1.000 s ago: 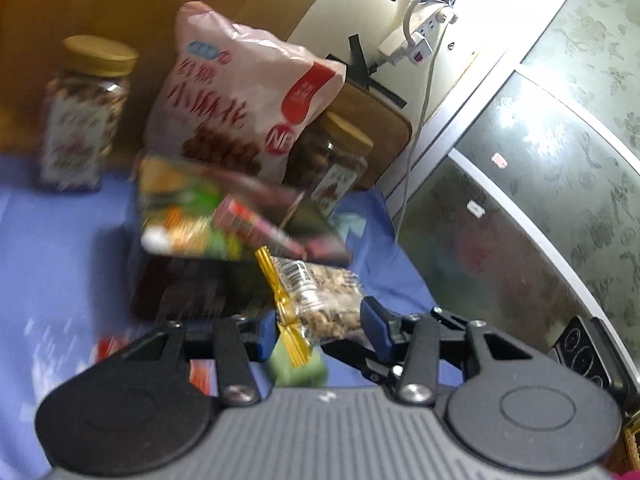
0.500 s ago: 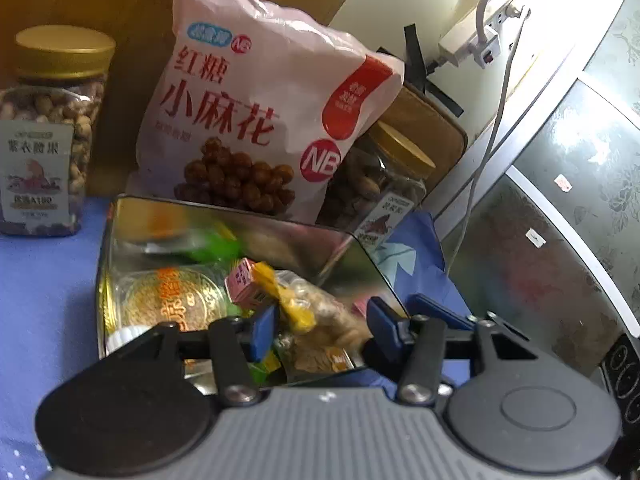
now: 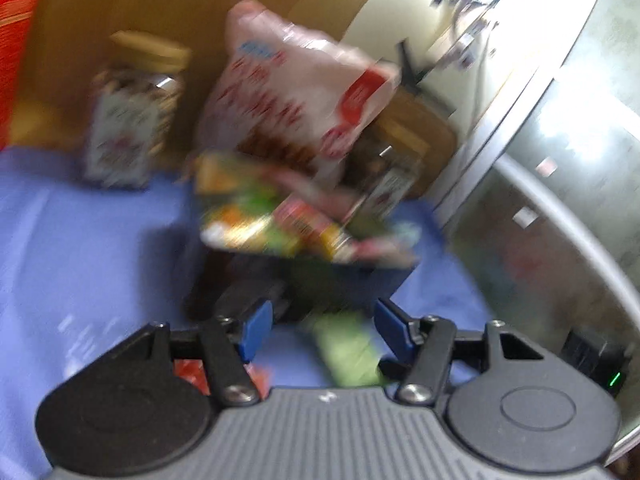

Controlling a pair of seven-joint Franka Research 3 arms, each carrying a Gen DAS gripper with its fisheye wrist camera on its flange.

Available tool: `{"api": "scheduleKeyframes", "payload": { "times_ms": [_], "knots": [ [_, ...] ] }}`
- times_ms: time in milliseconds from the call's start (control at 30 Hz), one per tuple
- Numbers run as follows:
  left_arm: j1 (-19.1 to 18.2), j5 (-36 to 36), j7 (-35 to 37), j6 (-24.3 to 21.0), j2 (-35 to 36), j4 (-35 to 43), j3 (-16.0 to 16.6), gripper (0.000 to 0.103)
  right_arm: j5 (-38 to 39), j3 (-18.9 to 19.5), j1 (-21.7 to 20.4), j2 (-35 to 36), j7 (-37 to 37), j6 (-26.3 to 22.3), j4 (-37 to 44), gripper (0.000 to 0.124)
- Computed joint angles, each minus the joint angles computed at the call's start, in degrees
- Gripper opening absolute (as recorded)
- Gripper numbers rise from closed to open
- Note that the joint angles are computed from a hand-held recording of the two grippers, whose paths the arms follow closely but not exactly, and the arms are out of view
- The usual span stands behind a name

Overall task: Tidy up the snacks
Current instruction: 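Grasp the green wafer packet with the left gripper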

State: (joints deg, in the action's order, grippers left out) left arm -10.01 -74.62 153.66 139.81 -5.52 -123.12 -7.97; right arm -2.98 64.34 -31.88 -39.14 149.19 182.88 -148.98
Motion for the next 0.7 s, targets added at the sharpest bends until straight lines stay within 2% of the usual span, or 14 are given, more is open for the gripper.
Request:
{"api": "scheduleKeyframes", "payload": {
  "times_ms": [200, 300, 367, 400, 467, 533, 700],
  "knots": [
    [-2.3, 7.3, -1.5, 16.8, -4.5, -8.4, -1.3, 0.058, -3.9, 5.6, -5.2, 4.4, -1.5, -5.4, 6.2, 0.083],
    [-4.0, 8.8, -2.6, 21.2, -6.1, -11.1, -0.1, 0.058, -5.9, 7.7, -7.2, 4.7, -0.8, -8.4, 7.9, 0.082],
    [-4.9, 9.2, -3.4, 22.7, -7.0, -12.3, 1.1, 0.058, -7.0, 7.8, -6.8, 3.2, -0.2, -9.9, 8.1, 0.066],
    [-5.4, 9.4, -3.5, 23.6, -7.5, -13.1, 1.6, 0.058, -7.5, 7.3, -6.1, 3.3, -0.3, -10.2, 8.0, 0.064],
    [-6.2, 10.7, -4.7, 25.4, -8.3, -14.5, 2.3, 0.058, -8.1, 5.8, -3.9, 3.7, -0.1, -9.4, 7.3, 0.062],
    [-7.2, 11.8, -5.9, 26.9, -8.8, -15.4, 3.1, 0.065, -9.1, 4.8, -2.0, 3.7, -0.6, -8.0, 6.9, 0.062],
    [-9.8, 14.5, -8.1, 32.0, -10.2, -18.2, 5.0, 0.067, -10.8, 3.2, 3.3, 1.9, -5.8, 0.3, 4.8, 0.062]
  ]
}}
